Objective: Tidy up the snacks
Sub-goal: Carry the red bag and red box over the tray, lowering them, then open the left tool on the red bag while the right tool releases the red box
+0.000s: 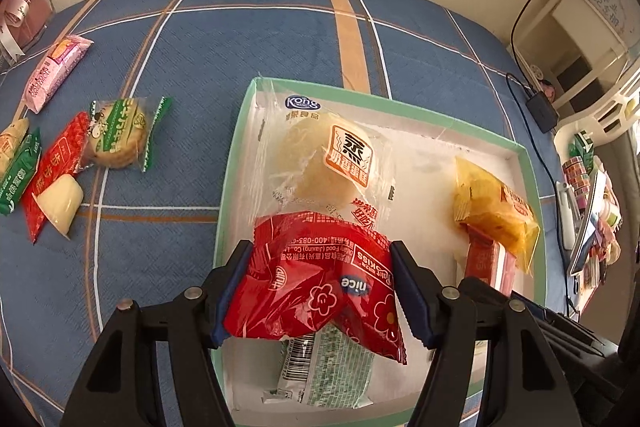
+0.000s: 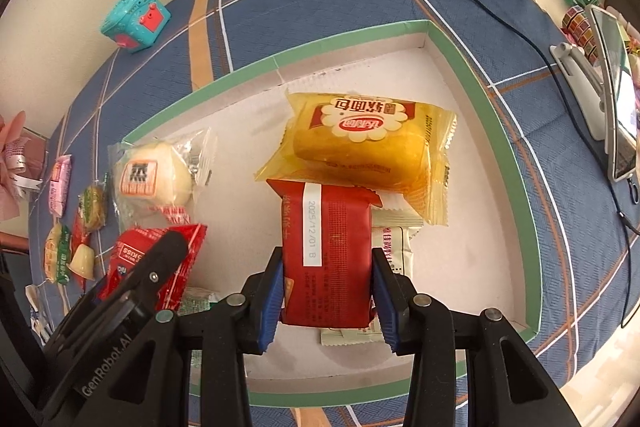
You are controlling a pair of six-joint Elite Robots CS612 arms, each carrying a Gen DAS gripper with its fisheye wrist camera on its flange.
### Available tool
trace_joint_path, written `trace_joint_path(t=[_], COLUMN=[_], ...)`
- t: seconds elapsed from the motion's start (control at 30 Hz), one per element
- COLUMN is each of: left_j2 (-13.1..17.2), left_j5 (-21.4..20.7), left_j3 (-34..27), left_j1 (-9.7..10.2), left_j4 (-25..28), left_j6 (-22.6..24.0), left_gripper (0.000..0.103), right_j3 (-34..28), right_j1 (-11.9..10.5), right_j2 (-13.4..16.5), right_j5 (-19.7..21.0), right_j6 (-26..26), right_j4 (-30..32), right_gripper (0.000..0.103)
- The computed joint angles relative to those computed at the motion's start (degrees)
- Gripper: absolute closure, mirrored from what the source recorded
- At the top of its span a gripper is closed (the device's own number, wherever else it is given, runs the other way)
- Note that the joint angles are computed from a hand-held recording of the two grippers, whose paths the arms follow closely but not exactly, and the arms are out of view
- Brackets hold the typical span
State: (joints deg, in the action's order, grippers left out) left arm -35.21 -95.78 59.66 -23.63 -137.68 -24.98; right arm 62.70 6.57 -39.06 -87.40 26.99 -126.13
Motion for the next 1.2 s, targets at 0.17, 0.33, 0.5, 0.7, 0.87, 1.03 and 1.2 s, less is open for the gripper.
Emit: trace_joint_path(t=[0.17, 0.33, 0.5, 0.7, 0.87, 1.03, 1.2], left_j2=[-0.2, -0.5, -1.5, -3.7, -5.3, -6.7, -7.5], left_j5=[0.2, -0.1, -0.6, 1.8, 7.2, 10.9, 13.9], left_j3=[-0.4, -0.8, 0.0, 2.3, 3.7, 5.8, 7.1], left_j1=[0.09, 0.28, 0.56, 0.82, 0.63, 0.83, 1.0], left_j4=[0.8, 1.9, 2.3, 0.1, -1.1, -2.2, -3.1], left_j6=[0.2, -0.3, -0.2, -0.3, 0.5, 0.3, -0.8], left_gripper=[0.033, 0.03, 0.028, 0.028, 0.025, 0.024, 0.01], right_j3=[0.5, 0.6, 1.4, 2.8, 4.0, 4.0, 3.9], right_j1=[0.1, 0.1, 0.1, 0.3, 0.6, 0.9, 1.2], right_j2=[-0.6, -1.1, -2.1, -3.6, -4.9, -5.1, -5.0], right_j5=[-0.3, -1.0, -1.7, -3.1, -4.2, -5.2, -5.8], right_j6=[-0.5, -0.8, -0.4, -0.4, -0.5, -0.7, -1.3], right_j4=[-0.6, -1.2, -3.0, -6.1, -9.0, -10.2, -10.1], right_gripper=[0.059, 0.053, 0.05, 0.05, 0.049, 0.046, 0.036])
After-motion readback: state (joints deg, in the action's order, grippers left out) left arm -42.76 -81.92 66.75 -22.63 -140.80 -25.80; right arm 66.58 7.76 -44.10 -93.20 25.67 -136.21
